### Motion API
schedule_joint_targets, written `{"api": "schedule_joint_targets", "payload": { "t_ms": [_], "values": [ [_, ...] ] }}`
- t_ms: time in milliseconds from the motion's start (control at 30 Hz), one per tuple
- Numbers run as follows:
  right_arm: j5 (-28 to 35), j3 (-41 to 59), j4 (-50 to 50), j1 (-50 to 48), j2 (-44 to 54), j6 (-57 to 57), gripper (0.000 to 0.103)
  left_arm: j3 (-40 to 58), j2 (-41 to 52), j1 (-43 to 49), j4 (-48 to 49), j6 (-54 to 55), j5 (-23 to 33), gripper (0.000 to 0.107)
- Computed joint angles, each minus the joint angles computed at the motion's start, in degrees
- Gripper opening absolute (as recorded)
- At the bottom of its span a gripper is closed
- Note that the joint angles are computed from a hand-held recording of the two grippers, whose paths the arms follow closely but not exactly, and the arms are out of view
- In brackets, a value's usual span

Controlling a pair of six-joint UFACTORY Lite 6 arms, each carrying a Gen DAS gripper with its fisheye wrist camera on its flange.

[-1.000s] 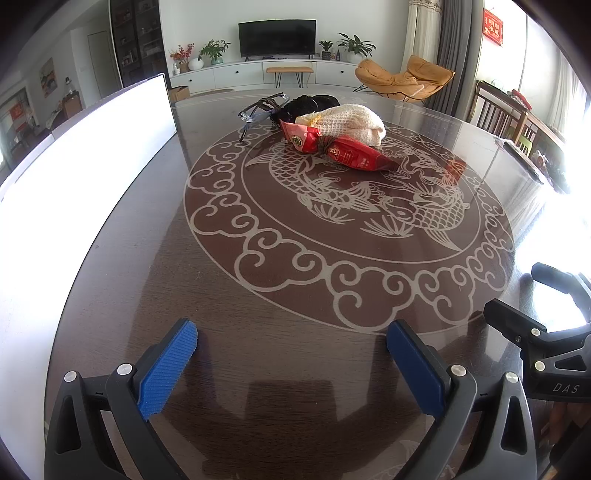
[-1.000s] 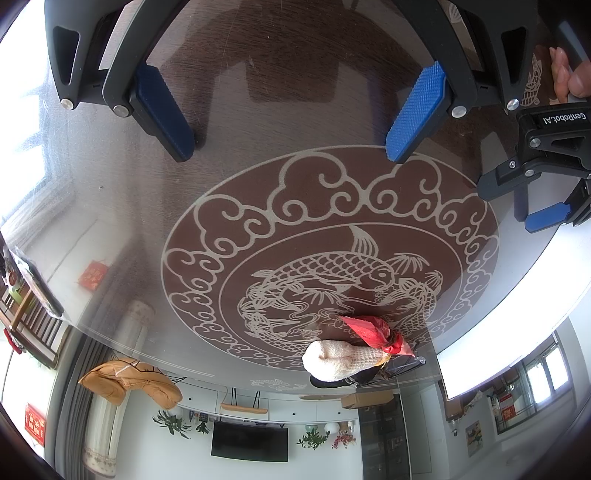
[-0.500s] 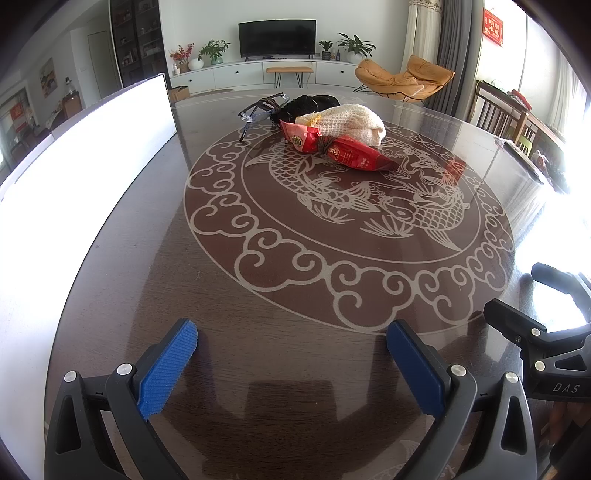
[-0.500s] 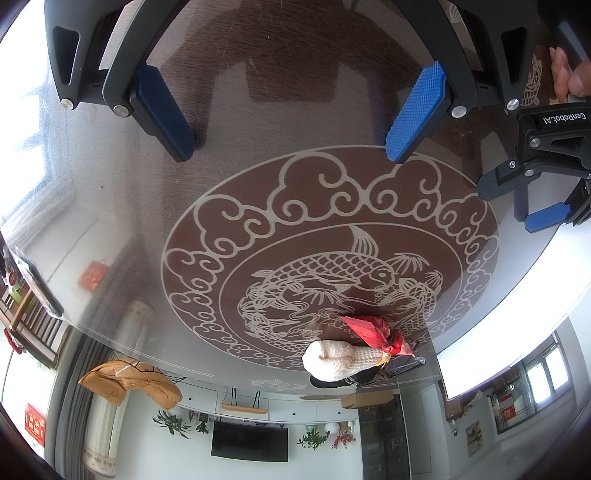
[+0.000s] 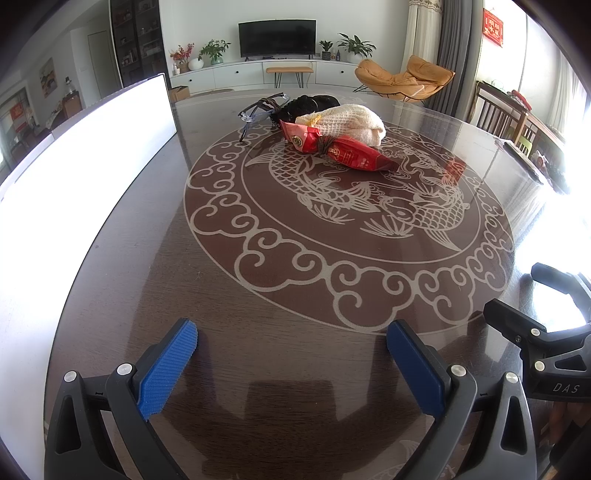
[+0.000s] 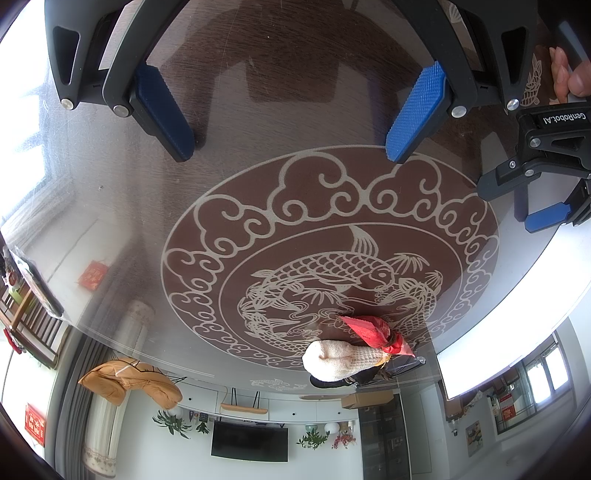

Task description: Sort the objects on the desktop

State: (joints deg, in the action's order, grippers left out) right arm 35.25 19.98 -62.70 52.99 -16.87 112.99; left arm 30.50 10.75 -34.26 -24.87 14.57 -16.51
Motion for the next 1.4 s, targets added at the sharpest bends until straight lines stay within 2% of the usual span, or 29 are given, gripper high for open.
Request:
{"api": "schedule_joint_targets", "payload": {
  "t_ms": [600, 767, 900, 1000, 1067, 1133, 1233, 1333, 1400],
  "values": [
    [-0.03, -0.01, 0.00, -0.08, -0.03, -0.08, 0.103, -0.04, 0.08, -0.07, 0.15, -0.21, -0.11, 0.103],
    [-0.03, -0.01, 0.00, -0.08, -0.03, -0.08, 0.103, -3.36, -3.77, 2.27, 4.81, -6.00, -1.34, 0.103],
    [0.01, 0.00, 0.02, 0.00, -0.02, -0.03, 0.103, -2.70, -3.09, 3.50, 6.45, -7.60, -0.25, 0.103],
    [0.01, 0.00, 0.02, 0.00, -0.02, -0.03, 0.103, -3.66, -4.16, 2.87, 3.25, -4.76, -1.27, 0.103],
    [-0.41, -0.03, -0.12, -0.37, -0.11, -0.42, 0.103, -4.07, -4.55, 1.46, -6.09, 4.22, -2.47, 0.103],
    [-3.60, -0.05, -1.82, -3.85, -0.42, -2.66, 0.103, -4.59, -5.10, 1.26, -10.54, 8.58, -3.45, 0.103],
    [-13.23, 4.21, -6.61, -16.78, 1.83, -9.03, 0.103, -4.02, -4.39, 4.35, -2.21, 1.01, -1.74, 0.103],
    [-19.17, 17.08, -7.82, -28.36, 10.20, -16.27, 0.103, -3.27, -3.30, 6.76, 6.98, -7.72, -0.48, 0.103],
    [-22.88, 29.07, -1.66, -34.45, 19.64, -25.70, 0.103, -3.37, -3.24, 7.11, 9.16, -9.89, -0.82, 0.103]
  ]
}}
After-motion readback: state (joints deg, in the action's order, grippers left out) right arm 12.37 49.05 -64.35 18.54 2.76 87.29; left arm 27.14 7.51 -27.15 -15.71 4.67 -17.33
